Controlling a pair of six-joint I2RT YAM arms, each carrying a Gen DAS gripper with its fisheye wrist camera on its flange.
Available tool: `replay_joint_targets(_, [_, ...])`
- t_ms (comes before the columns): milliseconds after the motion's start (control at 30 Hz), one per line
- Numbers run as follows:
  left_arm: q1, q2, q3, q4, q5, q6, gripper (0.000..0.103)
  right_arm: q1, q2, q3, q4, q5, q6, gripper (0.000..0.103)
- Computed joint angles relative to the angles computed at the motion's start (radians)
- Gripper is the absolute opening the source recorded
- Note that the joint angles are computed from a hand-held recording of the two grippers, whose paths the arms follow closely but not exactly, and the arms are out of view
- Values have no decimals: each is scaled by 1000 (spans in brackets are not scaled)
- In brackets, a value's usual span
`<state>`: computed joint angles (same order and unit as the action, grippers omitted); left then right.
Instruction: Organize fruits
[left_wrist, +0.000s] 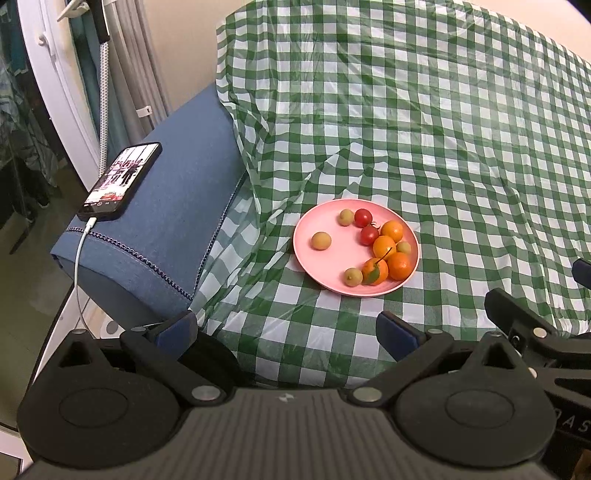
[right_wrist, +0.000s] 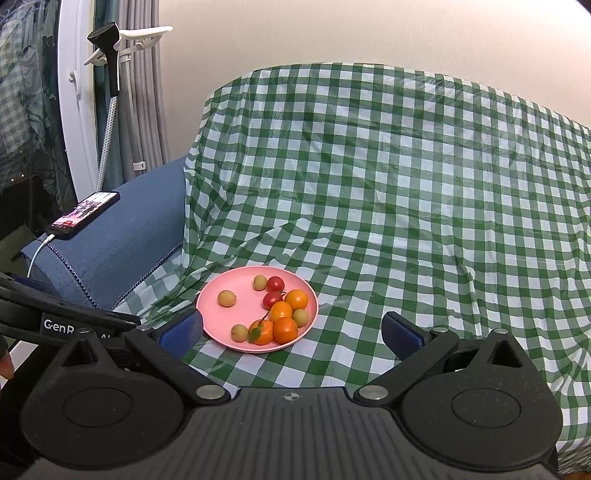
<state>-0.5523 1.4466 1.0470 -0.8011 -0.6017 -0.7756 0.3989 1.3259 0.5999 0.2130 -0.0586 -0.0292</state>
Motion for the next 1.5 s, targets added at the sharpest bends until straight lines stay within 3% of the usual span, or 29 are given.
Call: replay_joint_targets(1500, [44, 12, -24, 29, 11, 71, 103, 19, 42, 2, 22, 17, 8, 102])
